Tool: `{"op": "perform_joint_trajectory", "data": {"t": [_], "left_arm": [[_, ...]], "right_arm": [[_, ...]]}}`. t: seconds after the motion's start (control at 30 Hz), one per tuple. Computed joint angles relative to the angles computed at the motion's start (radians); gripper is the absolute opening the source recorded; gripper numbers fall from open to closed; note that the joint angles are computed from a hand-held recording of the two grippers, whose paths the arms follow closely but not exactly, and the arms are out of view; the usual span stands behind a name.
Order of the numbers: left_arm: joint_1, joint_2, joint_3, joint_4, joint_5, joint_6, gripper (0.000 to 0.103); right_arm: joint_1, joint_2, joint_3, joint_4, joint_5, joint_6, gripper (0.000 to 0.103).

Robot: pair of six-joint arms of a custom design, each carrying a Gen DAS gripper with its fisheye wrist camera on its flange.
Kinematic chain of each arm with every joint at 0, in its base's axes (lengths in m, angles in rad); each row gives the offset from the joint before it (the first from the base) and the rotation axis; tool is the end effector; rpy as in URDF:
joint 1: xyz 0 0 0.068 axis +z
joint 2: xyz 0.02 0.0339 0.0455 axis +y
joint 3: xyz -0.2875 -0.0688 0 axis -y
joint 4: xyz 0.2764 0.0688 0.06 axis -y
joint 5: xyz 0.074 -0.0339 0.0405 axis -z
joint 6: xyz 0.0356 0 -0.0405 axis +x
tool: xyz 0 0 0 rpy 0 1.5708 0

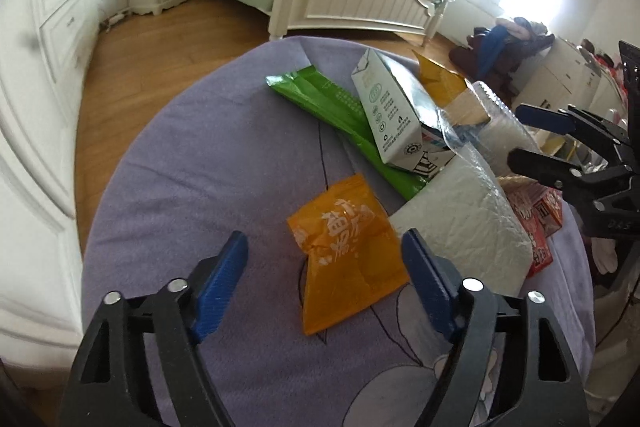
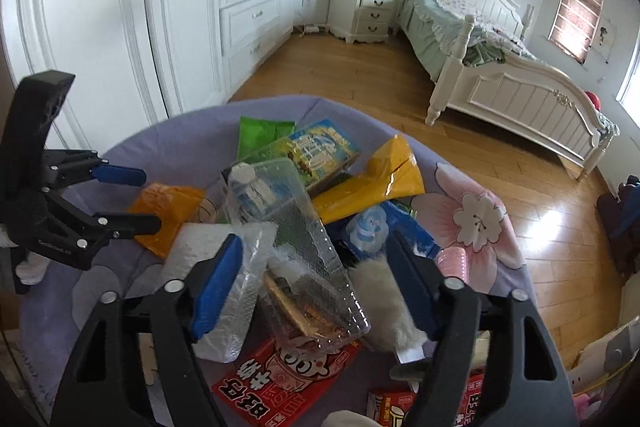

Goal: Collect trash
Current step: 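Grasp the orange snack bag with the left tool while the right tool grasps the clear plastic tray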

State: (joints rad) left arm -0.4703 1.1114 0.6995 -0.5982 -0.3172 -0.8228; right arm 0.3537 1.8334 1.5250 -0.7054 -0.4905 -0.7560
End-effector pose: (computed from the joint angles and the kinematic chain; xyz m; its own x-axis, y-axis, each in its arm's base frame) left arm 0.2075 -0.0930 0.2242 -0.7207 -0.4149 -0.5553 -0.3611 0.9085 -0.2102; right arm 0.3994 0.1653 0.2749 -0.2095 -0.7224 -0.6589 -0.9385 0.3376 -0.0717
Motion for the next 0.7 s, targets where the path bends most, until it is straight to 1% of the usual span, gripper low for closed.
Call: {"op": "perform_joint_trajectory", "data": {"t": [0.03, 0.07, 0.1, 0.13, 0.17, 0.2, 0.23, 0.33, 0.4, 0.47, 0.5, 0.6, 0.67, 0.7], "left_arm": [[0.007, 0.019, 0.008, 0.001, 0.006, 0.008, 0.064], [0.007, 0.028, 0.011, 0.012, 0.005, 0.019, 0.051], [0.007, 0.041, 0.019, 0.017, 0.010, 0.027, 0.036], [0.005, 0.058, 0.032, 0.007, 0.000, 0.024, 0.027], [0.004, 0.056, 0.030, 0.012, -0.002, 0.016, 0.024], [0.003, 0.048, 0.029, 0.016, -0.006, 0.004, 0.023], [-0.007, 0.038, 0.025, 0.020, -0.026, -0.013, 0.022], [-0.071, -0.013, 0.027, 0.023, -0.102, -0.058, 0.021], [-0.143, -0.018, 0.070, -0.008, -0.174, -0.084, 0.021], [-0.224, -0.010, 0.135, -0.040, -0.251, -0.096, 0.021], [-0.257, 0.010, 0.175, -0.050, -0.274, -0.098, 0.021], [-0.320, 0.128, 0.304, -0.009, -0.295, -0.049, 0.021], [-0.348, 0.207, 0.371, 0.043, -0.277, -0.007, 0.021], [-0.359, 0.278, 0.429, 0.074, -0.259, 0.021, 0.021]], "right_arm": [[0.001, 0.024, 0.026, -0.044, -0.007, -0.007, 0.053], [-0.002, 0.016, 0.013, -0.034, -0.019, -0.008, 0.052], [-0.003, 0.009, 0.008, -0.039, -0.027, -0.014, 0.048], [-0.007, -0.001, 0.001, -0.047, -0.040, -0.019, 0.043], [-0.015, -0.013, -0.006, -0.059, -0.062, -0.019, 0.042], [-0.020, -0.027, -0.018, -0.058, -0.082, -0.011, 0.039], [-0.031, -0.039, -0.025, -0.060, -0.106, -0.006, 0.039], [-0.100, -0.080, -0.042, -0.101, -0.234, 0.004, 0.038], [-0.154, -0.094, -0.041, -0.130, -0.321, 0.021, 0.038], [-0.225, -0.121, -0.065, -0.113, -0.399, 0.064, 0.038], [-0.266, -0.142, -0.086, -0.101, -0.435, 0.080, 0.038], [-0.392, -0.213, -0.176, -0.007, -0.489, 0.120, 0.038], [-0.473, -0.278, -0.275, 0.132, -0.468, 0.150, 0.038], [-0.509, -0.287, -0.300, 0.170, -0.461, 0.155, 0.038]]}}
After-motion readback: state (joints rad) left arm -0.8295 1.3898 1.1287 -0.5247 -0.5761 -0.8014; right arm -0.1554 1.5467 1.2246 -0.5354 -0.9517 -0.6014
